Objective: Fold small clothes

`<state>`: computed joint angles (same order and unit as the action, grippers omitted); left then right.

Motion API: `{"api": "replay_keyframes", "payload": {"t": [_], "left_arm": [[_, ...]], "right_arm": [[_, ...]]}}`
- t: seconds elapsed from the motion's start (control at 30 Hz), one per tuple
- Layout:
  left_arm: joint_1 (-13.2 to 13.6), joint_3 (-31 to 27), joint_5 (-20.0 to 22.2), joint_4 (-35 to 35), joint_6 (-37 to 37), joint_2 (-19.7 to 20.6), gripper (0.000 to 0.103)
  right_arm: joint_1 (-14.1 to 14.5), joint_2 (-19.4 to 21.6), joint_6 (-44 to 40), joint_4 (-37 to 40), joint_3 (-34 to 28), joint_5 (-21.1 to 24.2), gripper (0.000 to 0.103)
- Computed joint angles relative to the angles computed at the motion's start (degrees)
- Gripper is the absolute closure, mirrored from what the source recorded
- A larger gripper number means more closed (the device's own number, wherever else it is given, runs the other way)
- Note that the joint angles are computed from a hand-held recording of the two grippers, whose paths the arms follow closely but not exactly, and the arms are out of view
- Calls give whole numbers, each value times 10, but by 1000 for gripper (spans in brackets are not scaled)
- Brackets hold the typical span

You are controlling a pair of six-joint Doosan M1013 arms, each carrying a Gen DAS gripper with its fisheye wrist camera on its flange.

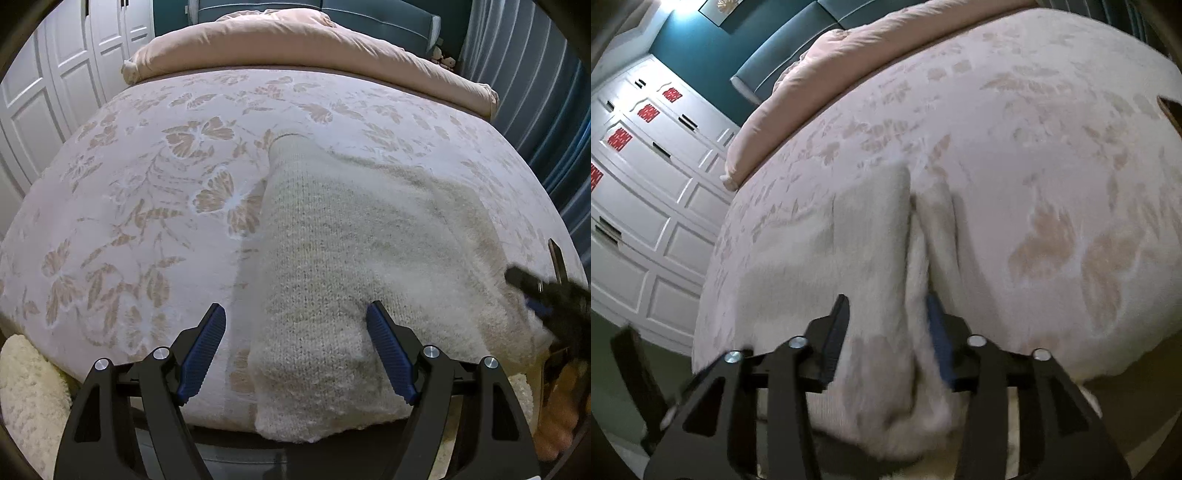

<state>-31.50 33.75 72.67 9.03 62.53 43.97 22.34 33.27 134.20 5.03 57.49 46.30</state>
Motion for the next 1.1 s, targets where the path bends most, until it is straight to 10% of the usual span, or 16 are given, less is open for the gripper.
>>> {"api": "replay_keyframes", "payload": {"t": [0.8, 0.97, 1.1], "left_arm": [[-1, 39, -33, -52, 7, -28, 27], [3, 35, -18, -46, -8, -25, 27], [1, 46, -40, -30, -12, -35, 26]], "right_arm": [[18, -38, 90, 2, 67, -34, 51], [26, -15, 44, -23, 8, -6, 81], [28, -53, -35, 6, 31, -160, 84]]}}
